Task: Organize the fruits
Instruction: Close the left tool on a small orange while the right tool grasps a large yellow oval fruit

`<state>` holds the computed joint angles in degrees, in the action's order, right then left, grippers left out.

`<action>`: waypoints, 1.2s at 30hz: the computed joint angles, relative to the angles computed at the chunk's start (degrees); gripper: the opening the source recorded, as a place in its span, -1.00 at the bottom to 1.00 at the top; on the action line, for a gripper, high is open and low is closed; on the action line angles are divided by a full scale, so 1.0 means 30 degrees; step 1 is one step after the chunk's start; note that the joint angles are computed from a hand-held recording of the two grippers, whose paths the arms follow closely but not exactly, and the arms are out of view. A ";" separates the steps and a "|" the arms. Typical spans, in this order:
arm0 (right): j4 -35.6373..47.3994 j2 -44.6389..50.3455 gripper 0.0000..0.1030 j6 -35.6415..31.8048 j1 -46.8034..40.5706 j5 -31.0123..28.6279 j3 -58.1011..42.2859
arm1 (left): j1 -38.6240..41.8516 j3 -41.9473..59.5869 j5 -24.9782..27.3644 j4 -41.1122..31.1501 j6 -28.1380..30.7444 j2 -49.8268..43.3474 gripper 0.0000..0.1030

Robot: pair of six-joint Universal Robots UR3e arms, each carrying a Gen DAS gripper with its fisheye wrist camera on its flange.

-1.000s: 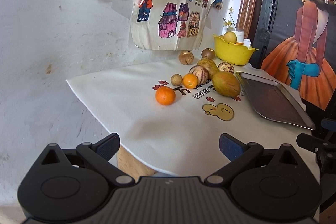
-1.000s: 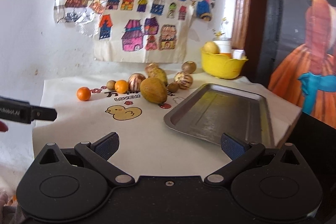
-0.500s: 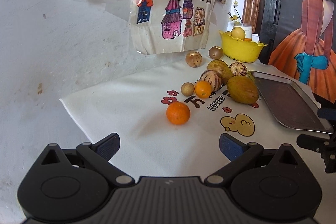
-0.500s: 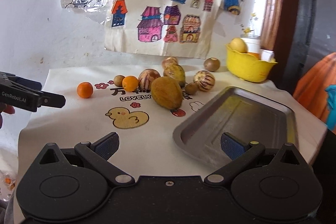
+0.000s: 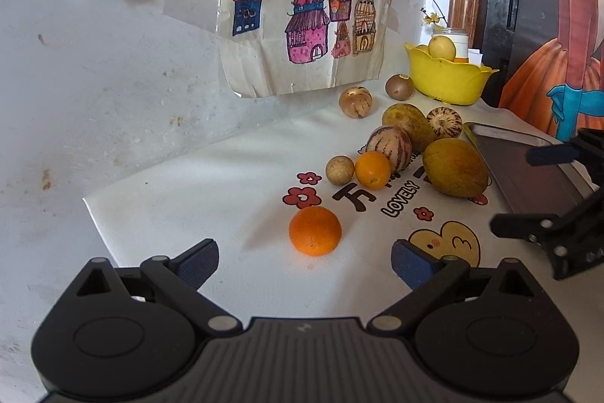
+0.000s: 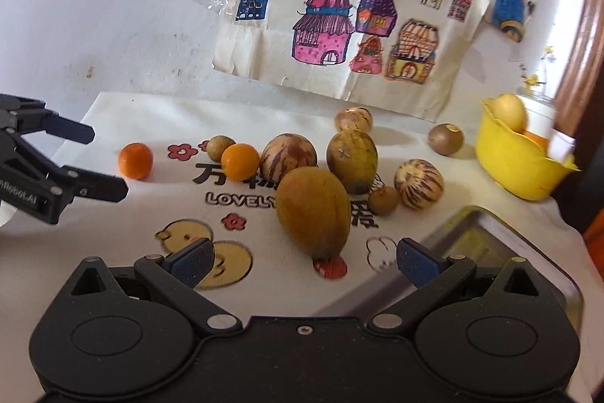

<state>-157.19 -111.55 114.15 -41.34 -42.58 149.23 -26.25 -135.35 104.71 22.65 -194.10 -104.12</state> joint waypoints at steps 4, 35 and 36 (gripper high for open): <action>-0.1595 0.3909 0.93 0.1666 0.1744 -0.0789 -0.2353 | 0.0060 0.0937 0.0132 -0.0863 -0.0381 -0.0487 0.86; 0.0075 0.9796 0.16 0.4731 0.4261 -0.0923 -0.7620 | 0.0038 0.3302 -0.0442 -0.3639 0.0727 -0.1004 -0.30; 0.0332 0.9795 0.15 0.4680 0.4189 -0.0839 -0.7720 | 0.0076 0.3268 -0.0559 -0.3555 0.0750 -0.1008 -0.31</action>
<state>-156.20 -82.16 128.19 -28.77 -45.10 126.07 -26.02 -125.55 103.03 11.98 -191.85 -107.14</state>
